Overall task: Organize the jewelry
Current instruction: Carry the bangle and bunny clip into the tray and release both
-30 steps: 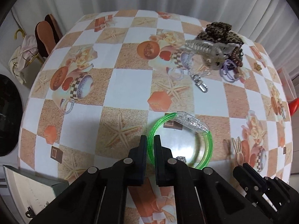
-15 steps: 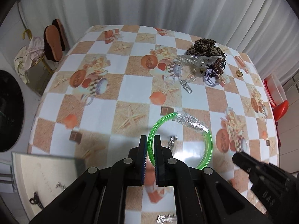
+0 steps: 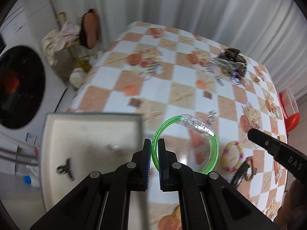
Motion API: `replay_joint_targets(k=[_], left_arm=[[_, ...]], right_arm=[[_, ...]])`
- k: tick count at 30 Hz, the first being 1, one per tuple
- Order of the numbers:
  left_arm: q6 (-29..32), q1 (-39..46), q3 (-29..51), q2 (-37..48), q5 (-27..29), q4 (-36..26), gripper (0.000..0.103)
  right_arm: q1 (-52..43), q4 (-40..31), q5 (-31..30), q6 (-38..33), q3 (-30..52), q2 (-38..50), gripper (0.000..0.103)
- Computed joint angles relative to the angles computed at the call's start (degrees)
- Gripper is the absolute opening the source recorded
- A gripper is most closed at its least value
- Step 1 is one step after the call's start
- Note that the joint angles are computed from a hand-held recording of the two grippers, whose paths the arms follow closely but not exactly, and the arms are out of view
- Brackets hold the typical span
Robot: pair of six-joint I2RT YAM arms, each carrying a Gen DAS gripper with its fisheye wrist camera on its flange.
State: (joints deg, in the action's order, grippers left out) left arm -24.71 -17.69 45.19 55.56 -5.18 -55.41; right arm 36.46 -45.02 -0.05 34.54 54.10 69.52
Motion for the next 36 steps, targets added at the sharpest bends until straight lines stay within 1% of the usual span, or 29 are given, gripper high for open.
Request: replay_joint_targets(k=[3,6,10,12,15,17,20,27,32,36], left_arm=[[4.0,6.8,-2.0,-5.1,0.7,-3.3,0.012],[9.9,16.3,-3.9,-9.4,3.0,-6.3,0.012],[20.3,31.9,-6.1,-12.9,6.7,-8.6,0.012],[26.1,40.2,-7.0,-13.4,8.7,-8.8,0.012],[33.1,49.6,-8.3,-12.0,10.8,-7.1,0.012],[35.3,52.9,-8.8,-10.4,11.5,-5.0,0.012],[36.8,55.2,-9.5,-6.9,12.0,-0.9,0.012],[34.3,52.3,-10.2,2.0,10.8,9.7,0.012],[32.7,50.4,-10.8,6.9,9.4,14.1,0.012],[32.6,50.2,-11.0,8.6,8.9,15.6,0.012]], right_arm=[[5.2,1.2,0.6,2.1,2.3,3.1,0.009],[9.5,2.4,1.1,3.6,4.4,6.1,0.009],[14.3,4.0,1.0,5.1,8.0,11.6,0.009],[16.3,4.9,0.7,5.3,9.9,14.7,0.009],[18.6,6.0,0.0,5.4,12.6,19.1,0.009],[19.7,6.6,-0.5,5.4,14.4,22.1,0.009],[20.9,7.4,-0.8,5.3,17.0,26.3,0.009],[21.2,8.0,-2.2,4.7,22.0,34.1,0.009],[20.6,6.0,-3.0,3.6,25.1,38.6,0.009],[20.4,4.8,-3.1,3.0,26.3,40.8,0.009]])
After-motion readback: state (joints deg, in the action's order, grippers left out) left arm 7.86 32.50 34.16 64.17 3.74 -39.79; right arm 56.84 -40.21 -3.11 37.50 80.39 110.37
